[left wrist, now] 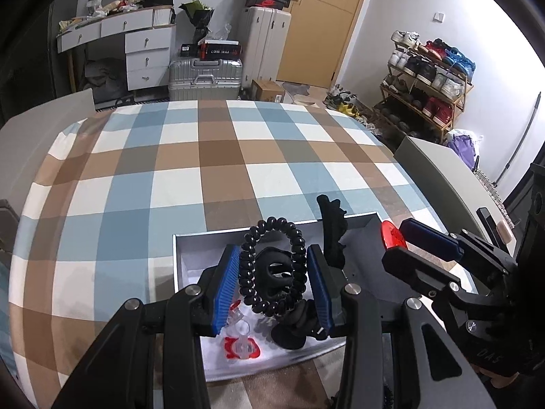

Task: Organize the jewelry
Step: 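Carry the badge and hair tie with both tools over the grey box, then open both tools to release the badge and hair tie into the box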

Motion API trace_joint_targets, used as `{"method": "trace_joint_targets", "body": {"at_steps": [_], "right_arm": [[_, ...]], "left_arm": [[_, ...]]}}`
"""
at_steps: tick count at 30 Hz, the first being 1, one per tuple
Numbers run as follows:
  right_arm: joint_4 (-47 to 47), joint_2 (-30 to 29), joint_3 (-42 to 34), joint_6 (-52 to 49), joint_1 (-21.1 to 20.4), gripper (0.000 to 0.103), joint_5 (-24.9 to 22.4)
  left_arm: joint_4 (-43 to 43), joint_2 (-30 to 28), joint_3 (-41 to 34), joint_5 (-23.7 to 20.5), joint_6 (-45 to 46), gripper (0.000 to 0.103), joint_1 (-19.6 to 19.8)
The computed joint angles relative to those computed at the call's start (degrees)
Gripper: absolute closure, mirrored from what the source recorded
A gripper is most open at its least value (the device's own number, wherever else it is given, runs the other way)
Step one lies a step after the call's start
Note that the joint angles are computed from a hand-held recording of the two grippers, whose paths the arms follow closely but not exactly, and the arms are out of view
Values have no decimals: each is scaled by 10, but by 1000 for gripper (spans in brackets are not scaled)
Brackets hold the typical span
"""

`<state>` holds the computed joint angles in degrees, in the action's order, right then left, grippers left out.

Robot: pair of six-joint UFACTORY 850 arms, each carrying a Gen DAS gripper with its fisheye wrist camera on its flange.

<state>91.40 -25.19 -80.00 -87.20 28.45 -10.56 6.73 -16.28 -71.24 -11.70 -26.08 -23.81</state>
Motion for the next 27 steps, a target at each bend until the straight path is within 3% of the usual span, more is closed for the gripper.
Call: {"method": "trace_joint_targets", "body": {"at_steps": [5,9,13,16,18,19,27], "right_arm": [[-137,-19,-19,137,0,61,3],[-169,-24,-24,173,-1,61,4],[-105,-20,-16,113,1,60,13],[-92,-17,-13,103,0,52,15],[-69,-13,-7,85,-2,50,11],[-53,-11,-4,71,-3,50,10],[84,24,35,-48,-4,42,17]], "left_arm": [[-40,-5,-1,6,33,68,3],[-69,-8,-3,6,57,68,5],[-55,-14,-11,-12,44,63,4],[-76,-15,-12,-18,68,58,4],[-42,-12,-10,-18,37,43,3],[-10,-8,-5,-15,6,41,1],[103,16,16,-15,-102,36,-8]]}}
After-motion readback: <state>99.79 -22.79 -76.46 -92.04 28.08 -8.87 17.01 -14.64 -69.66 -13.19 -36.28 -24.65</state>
